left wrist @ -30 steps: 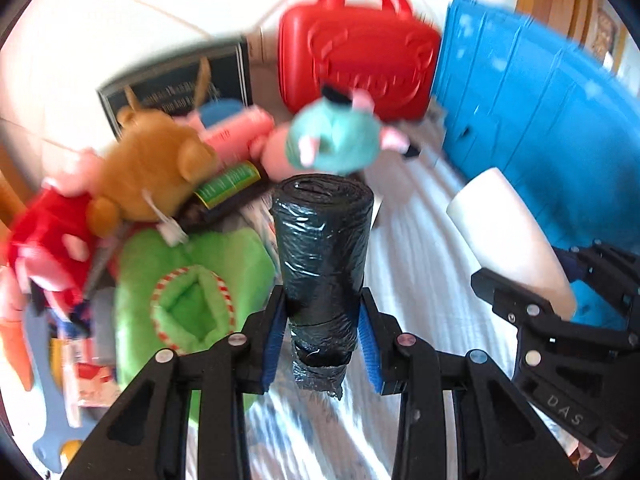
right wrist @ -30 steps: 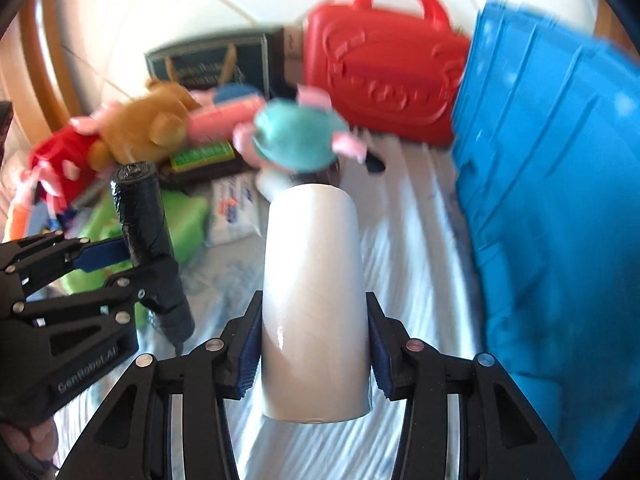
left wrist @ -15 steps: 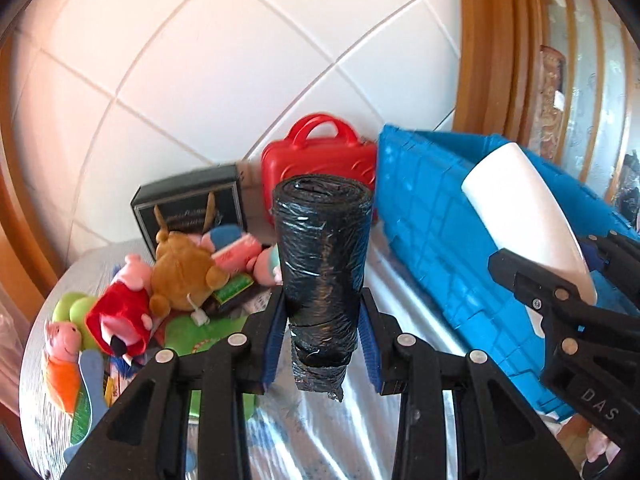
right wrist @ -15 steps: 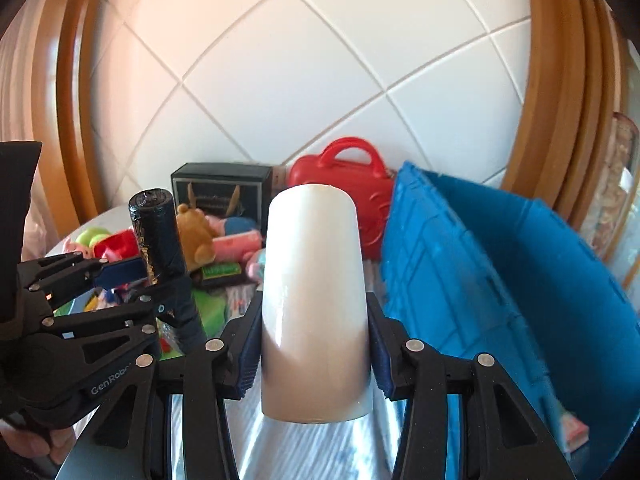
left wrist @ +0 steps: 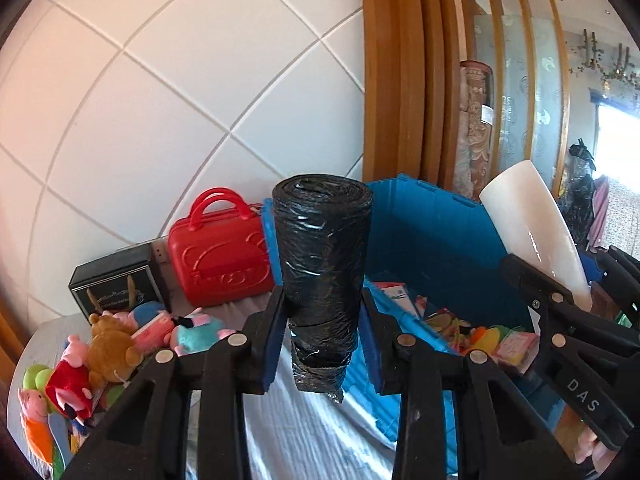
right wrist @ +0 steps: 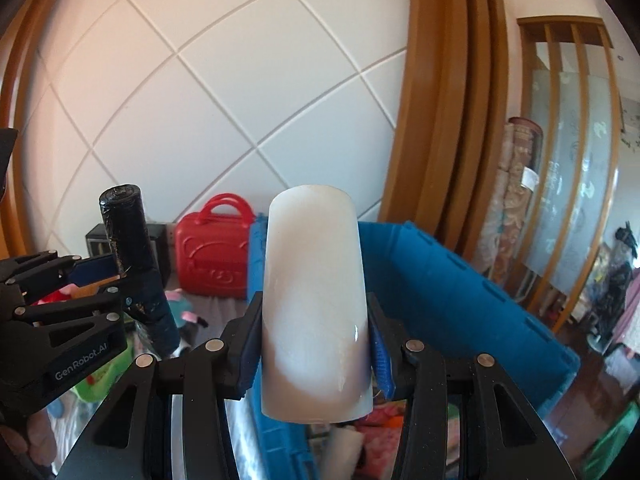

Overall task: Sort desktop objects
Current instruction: 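Lift both rolls over the blue crate and release them inside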

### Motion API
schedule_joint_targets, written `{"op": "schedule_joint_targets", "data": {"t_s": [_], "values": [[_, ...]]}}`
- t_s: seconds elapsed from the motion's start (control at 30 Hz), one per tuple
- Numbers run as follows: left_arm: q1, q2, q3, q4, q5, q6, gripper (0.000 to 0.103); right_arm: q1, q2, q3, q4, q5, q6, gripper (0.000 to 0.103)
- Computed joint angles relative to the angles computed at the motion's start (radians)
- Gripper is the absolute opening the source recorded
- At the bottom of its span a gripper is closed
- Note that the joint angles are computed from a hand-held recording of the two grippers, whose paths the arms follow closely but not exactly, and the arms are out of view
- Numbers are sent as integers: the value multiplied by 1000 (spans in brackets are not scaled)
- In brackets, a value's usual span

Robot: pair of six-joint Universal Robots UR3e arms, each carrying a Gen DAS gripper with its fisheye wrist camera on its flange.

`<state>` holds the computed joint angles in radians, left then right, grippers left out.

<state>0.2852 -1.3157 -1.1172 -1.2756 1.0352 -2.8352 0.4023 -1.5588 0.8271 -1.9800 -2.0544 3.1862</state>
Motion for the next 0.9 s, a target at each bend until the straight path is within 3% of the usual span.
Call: {"op": "schedule_joint_targets", "data": {"t_s": [0.2, 0.43, 0.63, 0.8, 0.9], "values": [[-354, -242, 235, 93, 258, -147, 34, -253, -156, 143, -22, 151, -79, 45], [-610, -531, 597, 5, 440, -220, 34, -619, -306, 303, -13, 452, -188, 45], [-705, -656, 746, -75, 513, -239, 34, -868, -402, 417, 17, 659, -270, 45], [-713, -701, 812, -139, 519, -253, 34, -957, -411, 439, 43, 730, -299, 45], [-721, -686, 777, -126, 528, -242, 41, -1003, -412, 445, 38, 766, -304, 55]]}}
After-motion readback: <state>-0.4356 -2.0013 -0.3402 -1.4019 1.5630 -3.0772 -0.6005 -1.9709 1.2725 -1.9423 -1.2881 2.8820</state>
